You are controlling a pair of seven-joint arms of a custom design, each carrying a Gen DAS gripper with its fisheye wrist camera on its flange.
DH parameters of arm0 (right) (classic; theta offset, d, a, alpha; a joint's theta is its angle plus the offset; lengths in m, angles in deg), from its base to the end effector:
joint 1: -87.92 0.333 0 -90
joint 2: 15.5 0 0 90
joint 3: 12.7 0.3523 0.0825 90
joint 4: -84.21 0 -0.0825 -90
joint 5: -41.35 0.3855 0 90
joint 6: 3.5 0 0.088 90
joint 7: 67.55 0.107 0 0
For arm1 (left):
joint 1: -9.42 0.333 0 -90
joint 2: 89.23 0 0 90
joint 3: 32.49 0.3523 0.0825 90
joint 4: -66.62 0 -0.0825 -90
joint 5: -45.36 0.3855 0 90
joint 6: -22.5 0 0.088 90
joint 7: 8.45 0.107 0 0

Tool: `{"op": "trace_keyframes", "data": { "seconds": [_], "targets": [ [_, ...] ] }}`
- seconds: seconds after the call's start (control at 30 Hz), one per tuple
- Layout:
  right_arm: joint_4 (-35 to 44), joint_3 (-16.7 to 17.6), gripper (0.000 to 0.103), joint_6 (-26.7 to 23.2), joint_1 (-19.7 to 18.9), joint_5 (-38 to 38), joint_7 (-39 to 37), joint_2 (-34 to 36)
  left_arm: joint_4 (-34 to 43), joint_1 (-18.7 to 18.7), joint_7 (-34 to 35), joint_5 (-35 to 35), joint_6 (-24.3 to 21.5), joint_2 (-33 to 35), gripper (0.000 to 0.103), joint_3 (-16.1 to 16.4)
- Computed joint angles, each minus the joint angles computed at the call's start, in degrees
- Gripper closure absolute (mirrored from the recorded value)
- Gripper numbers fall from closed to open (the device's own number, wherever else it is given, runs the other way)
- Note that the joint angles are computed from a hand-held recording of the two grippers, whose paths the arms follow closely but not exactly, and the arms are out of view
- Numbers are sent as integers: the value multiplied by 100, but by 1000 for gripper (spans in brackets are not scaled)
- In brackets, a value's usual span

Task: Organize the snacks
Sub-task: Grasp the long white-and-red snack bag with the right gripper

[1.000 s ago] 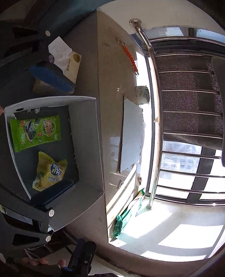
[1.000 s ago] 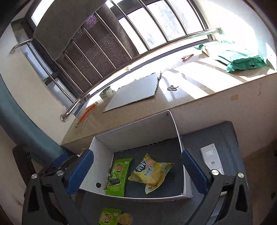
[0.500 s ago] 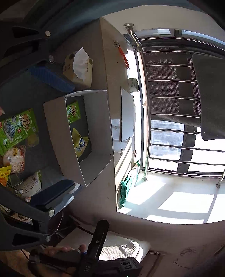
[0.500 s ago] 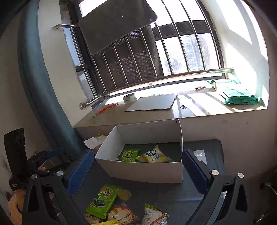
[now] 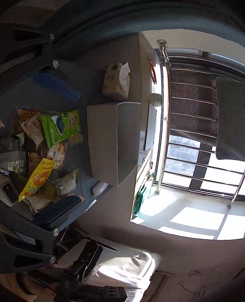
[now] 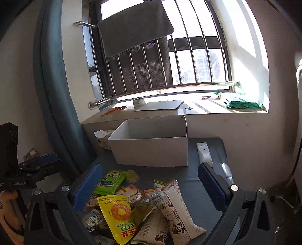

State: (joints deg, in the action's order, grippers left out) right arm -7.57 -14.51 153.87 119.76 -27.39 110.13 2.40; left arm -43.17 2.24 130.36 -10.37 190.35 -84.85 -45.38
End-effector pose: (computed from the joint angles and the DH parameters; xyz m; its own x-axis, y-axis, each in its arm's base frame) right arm 0.5920 0.3891 0.5595 0.0398 -0.9891 -0.1415 -0.4478 0.1089 -0.8875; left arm 0.6030 -0.1596 0.5779 -0.4203 -0.8851 0.1999 -0.5380 0.0656 -0.8404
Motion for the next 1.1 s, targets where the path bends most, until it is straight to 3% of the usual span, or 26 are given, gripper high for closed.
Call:
{"op": "trace_keyframes", "data": {
  "seconds": [0.1,0.2,0.33,0.47,0.57,0.7,1.0,1.03,1.1],
  "targets": [
    [-423,49,0,-261,94,-115,220,-178,-245,8,167,-394,69,-95,0,-17],
    [-725,116,0,-249,67,-301,522,-282,-330,17,481,-859,-151,-163,0,15],
    [-952,231,0,-526,38,-439,844,-368,-420,-90,483,-695,-60,-201,0,39],
    [-1097,331,0,-240,-175,-21,598,-358,-421,-120,714,-870,-255,-236,0,62],
    [-1104,406,0,-264,-284,679,14,-273,-414,-148,889,-1032,-311,-241,0,72],
    [-1094,288,0,-322,-227,784,-118,-199,-426,-173,938,-1022,-340,-228,0,82],
    [-714,271,0,165,-523,2128,-1834,386,-419,-94,556,-734,-476,-131,0,124],
    [-673,300,3,197,-568,2329,-2108,458,-411,-85,463,-640,-490,-108,0,130],
    [-594,398,25,208,-671,2778,-2655,583,-366,-56,300,-515,-550,-45,0,134]
  ]
}}
